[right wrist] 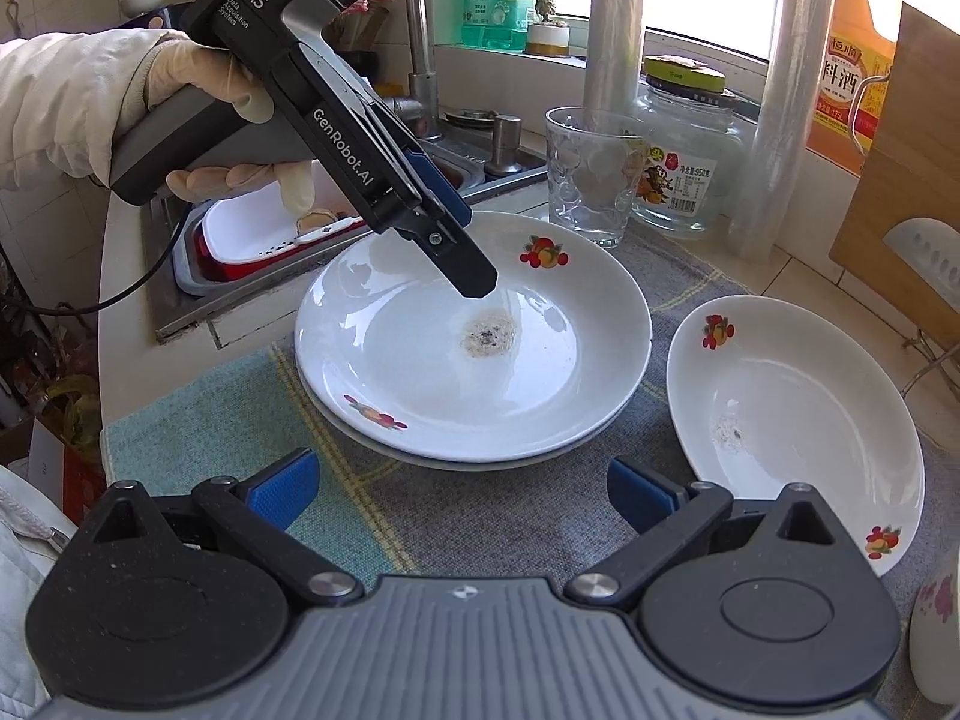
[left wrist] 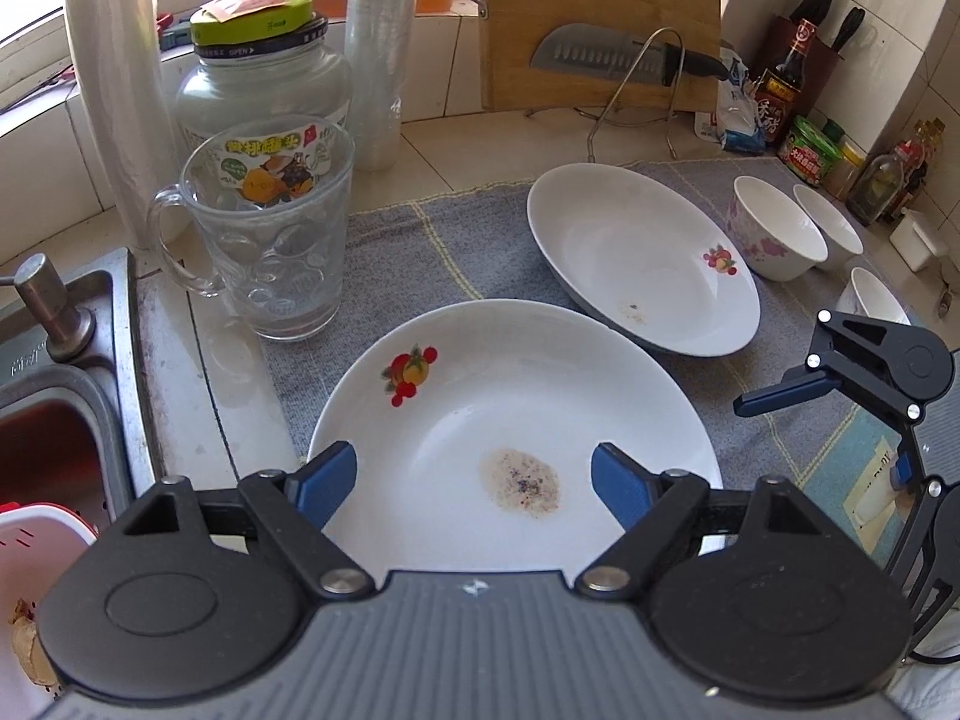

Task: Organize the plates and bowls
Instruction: 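Carry the stained plate with the left tool and lower it onto the plate by the sink, then open the left tool and withdraw it from the stacked plates, then move the right tool to the fruit-decal plate and grasp its rim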

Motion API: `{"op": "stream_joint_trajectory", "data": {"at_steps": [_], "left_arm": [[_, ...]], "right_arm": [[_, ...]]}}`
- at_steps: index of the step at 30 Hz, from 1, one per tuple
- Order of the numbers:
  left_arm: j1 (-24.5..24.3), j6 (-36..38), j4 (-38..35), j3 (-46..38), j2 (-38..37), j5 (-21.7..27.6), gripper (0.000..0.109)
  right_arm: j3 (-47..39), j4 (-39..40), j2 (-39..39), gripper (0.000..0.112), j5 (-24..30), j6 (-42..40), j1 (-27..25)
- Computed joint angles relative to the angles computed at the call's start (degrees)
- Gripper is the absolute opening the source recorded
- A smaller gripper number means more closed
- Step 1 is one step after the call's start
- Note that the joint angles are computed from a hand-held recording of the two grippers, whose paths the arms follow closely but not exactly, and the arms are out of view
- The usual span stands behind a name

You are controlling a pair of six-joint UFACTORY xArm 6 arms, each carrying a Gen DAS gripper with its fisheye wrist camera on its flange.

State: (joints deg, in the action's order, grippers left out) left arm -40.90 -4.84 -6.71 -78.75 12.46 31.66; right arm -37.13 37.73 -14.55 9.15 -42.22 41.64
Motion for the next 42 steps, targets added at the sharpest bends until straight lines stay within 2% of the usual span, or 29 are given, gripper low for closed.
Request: {"op": "stream_joint_trajectory", "data": {"at_steps": [9,12,15,18,23,26,28,32,35,38,42], "left_arm": [[-1.98,-6.81,9.51,4.27,-2.73,-5.05,0.086],[-2.74,-11.36,13.6,6.13,-3.98,-7.58,0.088],[-3.76,-18.61,21.58,7.63,-4.9,-10.22,0.09],[-5.22,-28.88,32.23,7.44,-5.1,-10.4,0.091],[-9.22,-43.08,48.34,4.36,-3.7,-6.21,0.094],[-11.76,-47.62,51.12,1.71,-1.73,-4.33,0.095],[-14.14,-51.85,53.13,-2.17,1.01,-0.52,0.095],[-17.14,-56.04,52.69,-10.14,7.21,2.97,0.095],[-19.39,-58.69,52.17,-18.96,13.73,9.1,0.095],[-20.76,-60.58,52.07,-26.73,19.86,13.04,0.095],[-21.98,-62.03,51.62,-36.93,27.94,18.76,0.095]], "right_arm": [[1.37,-11.52,-1.44,0.103,-0.08,11.19,-1.1],[2.71,-20.58,-2.46,0.103,-0.8,20.55,-2.32],[4.35,-27.19,-3.99,0.103,-1.23,27.68,-3.84],[5.57,-30.41,-5.77,0.103,-0.38,32.07,-5.7],[6.02,-35.76,-8.48,0.103,2.34,36.35,-9.86],[5.16,-32.63,-9.84,0.103,4.8,31.18,-12.6],[4.35,-29.61,-10.51,0.103,6.32,26.56,-14.59],[1.64,-22.15,-10.21,0.103,8.91,15.96,-18.85],[-1.53,-16.68,-8.27,0.103,10.8,7.9,-21.76],[-5.29,-12.0,-5.32,0.103,13.6,0.42,-23.8],[-10.27,-9.13,-1.01,0.103,18.11,-7.37,-25.78]]}}
